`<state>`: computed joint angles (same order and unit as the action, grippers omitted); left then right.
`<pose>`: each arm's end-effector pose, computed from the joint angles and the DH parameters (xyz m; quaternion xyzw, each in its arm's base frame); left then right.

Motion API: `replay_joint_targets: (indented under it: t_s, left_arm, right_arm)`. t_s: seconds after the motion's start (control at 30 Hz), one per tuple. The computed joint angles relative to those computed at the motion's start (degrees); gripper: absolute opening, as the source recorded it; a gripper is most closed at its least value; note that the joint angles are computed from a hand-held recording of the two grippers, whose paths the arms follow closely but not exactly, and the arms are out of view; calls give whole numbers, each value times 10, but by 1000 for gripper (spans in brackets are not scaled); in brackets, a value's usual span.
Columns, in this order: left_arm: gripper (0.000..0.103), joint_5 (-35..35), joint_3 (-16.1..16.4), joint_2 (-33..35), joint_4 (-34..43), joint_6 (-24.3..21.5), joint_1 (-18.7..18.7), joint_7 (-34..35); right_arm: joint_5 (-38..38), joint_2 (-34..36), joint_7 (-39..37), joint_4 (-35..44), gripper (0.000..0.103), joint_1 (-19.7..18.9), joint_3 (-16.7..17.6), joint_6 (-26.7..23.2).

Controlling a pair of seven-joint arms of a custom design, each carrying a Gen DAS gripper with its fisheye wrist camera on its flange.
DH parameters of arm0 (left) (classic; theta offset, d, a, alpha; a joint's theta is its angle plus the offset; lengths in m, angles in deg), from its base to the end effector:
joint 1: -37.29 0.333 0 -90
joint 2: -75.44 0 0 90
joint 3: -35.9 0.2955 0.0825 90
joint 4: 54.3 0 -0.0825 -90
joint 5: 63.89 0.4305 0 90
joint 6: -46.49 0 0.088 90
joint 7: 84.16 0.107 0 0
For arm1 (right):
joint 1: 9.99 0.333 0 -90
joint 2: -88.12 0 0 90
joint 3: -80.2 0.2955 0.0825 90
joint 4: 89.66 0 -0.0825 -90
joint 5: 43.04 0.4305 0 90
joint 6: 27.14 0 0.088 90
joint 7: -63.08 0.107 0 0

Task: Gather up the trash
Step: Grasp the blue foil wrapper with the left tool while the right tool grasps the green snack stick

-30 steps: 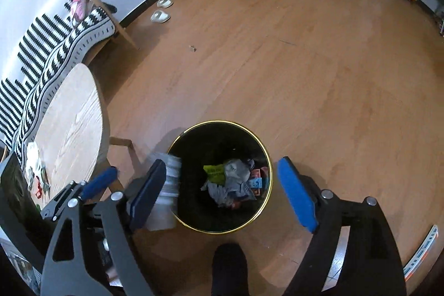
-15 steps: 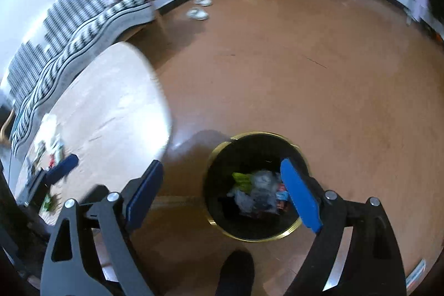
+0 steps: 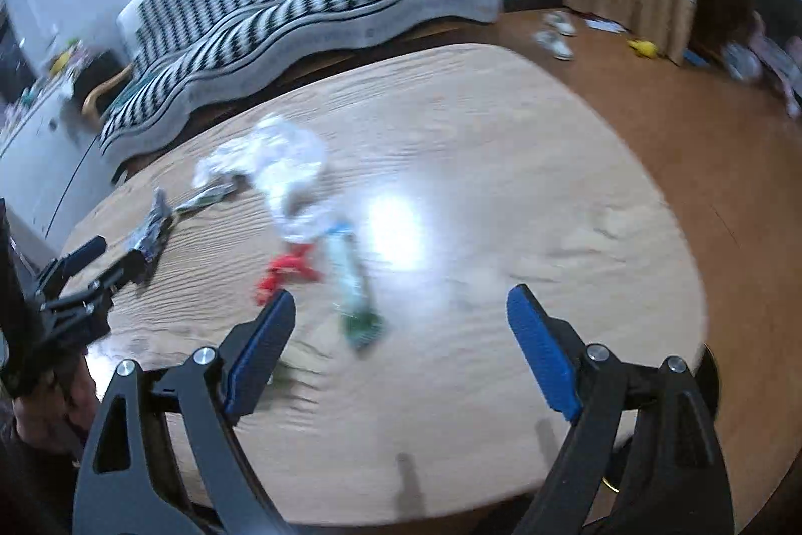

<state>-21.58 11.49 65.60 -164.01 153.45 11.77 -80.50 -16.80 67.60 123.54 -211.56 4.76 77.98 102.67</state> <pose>0.4005 -0.4162 0.5645 -0.7813 0.4904 -0.1933 0.3341 0.5260 0.1265 0.5850 -0.8215 0.4730 -0.0657 0.3116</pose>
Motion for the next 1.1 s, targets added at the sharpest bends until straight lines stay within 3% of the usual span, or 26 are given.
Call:
replay_joint_targets:
  t_s: [0.13,0.3,0.43,0.57,0.63,0.8,0.93,1.1]
  left_arm:
    - [93,-51,15,-112,-114,13,10,-6]
    - [93,-89,11,-188,-192,43,32,15]
    - [93,-99,4,-186,-198,65,55,40]
    - [93,-95,1,-169,-196,86,74,52]
    - [93,-93,-1,-152,-187,90,81,53]
    - [66,-92,1,-109,-156,79,83,70]
    - [28,-110,14,-90,-143,88,75,85]
    - [24,-97,8,-71,-115,66,71,75]
  right_arm:
    - [-39,36,24,17,82,10,32,13]
    - [-108,75,52,30,68,11,49,17]
    - [-145,99,66,35,53,13,55,20]
    - [-153,107,61,37,25,16,54,17]
    - [-149,107,52,39,20,18,53,11]
    - [-128,87,34,30,18,20,47,17]
    - [-108,73,16,26,18,18,39,10]
    - [-90,50,1,13,18,11,28,5]
